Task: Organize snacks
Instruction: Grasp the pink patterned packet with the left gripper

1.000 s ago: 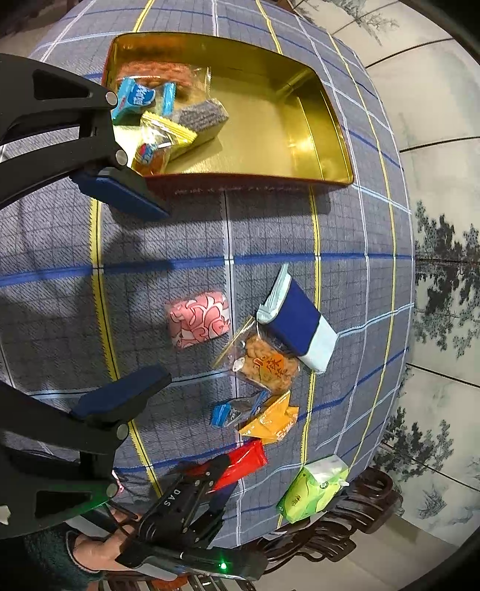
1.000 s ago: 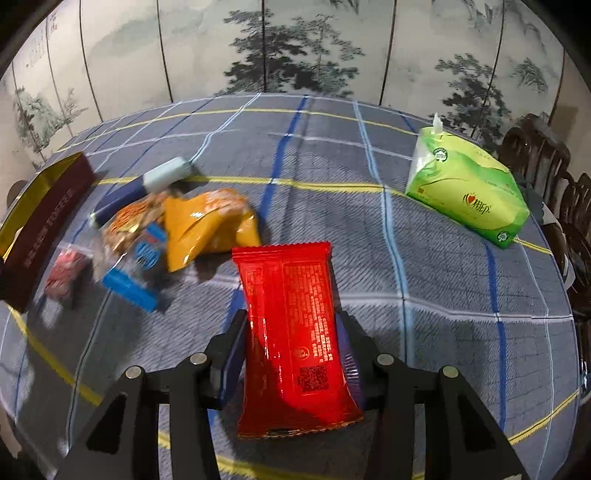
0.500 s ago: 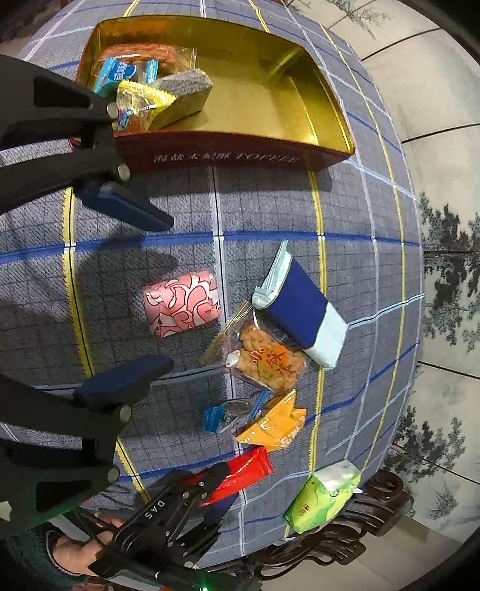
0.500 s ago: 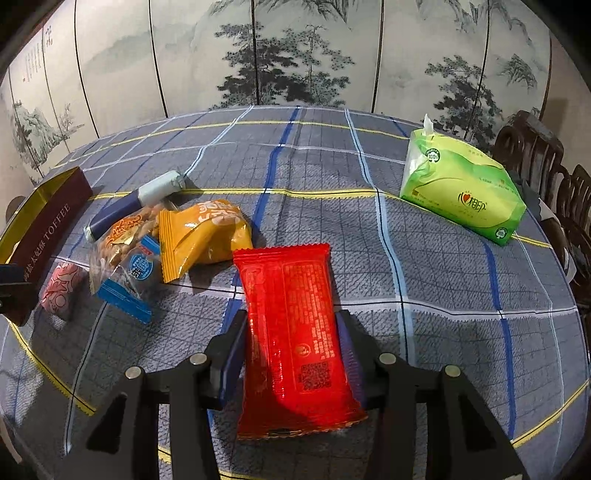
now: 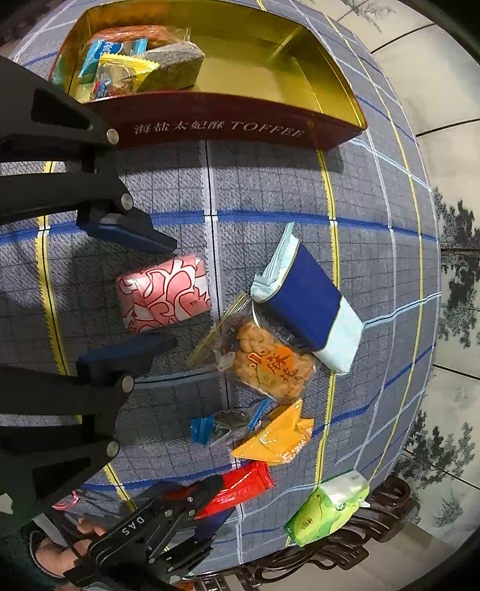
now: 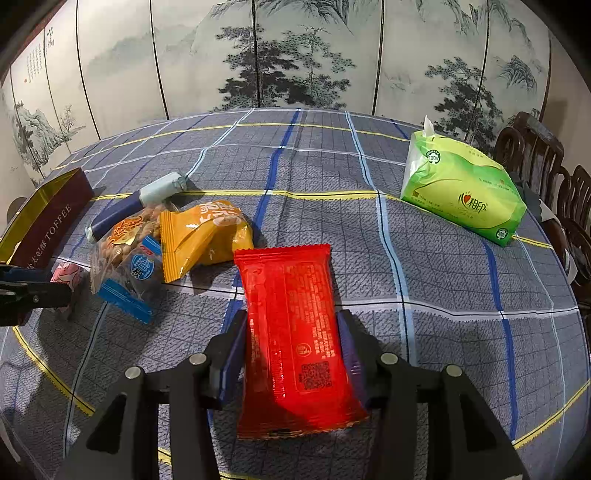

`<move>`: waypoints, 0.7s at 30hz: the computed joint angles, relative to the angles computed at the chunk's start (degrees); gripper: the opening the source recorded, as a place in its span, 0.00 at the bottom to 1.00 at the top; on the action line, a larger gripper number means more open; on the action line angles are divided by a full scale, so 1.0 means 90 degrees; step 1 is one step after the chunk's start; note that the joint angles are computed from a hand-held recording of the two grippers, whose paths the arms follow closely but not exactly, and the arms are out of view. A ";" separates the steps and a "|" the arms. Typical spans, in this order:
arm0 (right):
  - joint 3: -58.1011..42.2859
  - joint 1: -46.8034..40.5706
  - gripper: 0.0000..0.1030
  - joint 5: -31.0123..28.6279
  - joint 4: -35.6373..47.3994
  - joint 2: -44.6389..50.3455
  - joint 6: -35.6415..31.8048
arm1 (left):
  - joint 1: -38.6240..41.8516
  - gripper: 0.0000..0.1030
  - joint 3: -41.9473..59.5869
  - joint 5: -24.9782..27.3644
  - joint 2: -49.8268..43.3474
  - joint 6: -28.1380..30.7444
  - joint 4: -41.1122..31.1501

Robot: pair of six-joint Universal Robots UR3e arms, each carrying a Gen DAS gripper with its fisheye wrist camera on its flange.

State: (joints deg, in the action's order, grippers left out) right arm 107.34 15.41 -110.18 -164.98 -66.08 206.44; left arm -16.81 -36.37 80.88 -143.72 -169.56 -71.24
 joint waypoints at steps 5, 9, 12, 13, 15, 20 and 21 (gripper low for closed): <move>-0.0001 0.0000 0.49 0.0000 -0.0006 0.0006 0.0002 | -0.0080 0.35 -0.0182 0.0100 0.0028 0.0170 0.0196; 0.0008 -0.0003 0.49 0.0001 -0.0011 0.0000 0.0001 | -0.0058 0.30 -0.0135 0.0081 -0.0007 0.0205 0.0206; 0.0008 -0.0003 0.49 0.0001 -0.0011 0.0000 0.0001 | -0.0071 0.26 -0.0312 0.0124 0.0085 0.0291 0.0365; 0.0011 -0.0005 0.49 0.0002 -0.0014 -0.0001 -0.0001 | -0.0077 0.26 -0.0405 0.0136 0.0130 0.0321 0.0436; 0.0014 -0.0007 0.49 0.0005 -0.0016 -0.0003 -0.0004 | -0.0076 0.25 -0.0625 0.0133 0.0244 0.0381 0.0545; 0.0006 -0.0004 0.49 -0.0003 -0.0012 0.0003 -0.0001 | -0.0029 0.25 -0.1019 0.0077 0.0504 0.0433 0.0682; 0.0009 -0.0003 0.49 -0.0002 -0.0012 0.0000 0.0001 | -0.0017 0.25 -0.1097 0.0057 0.0562 0.0455 0.0714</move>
State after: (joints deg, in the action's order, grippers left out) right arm 107.41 15.38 -110.20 -165.09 -66.07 206.45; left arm -16.96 -46.24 81.39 -138.67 -165.46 -64.82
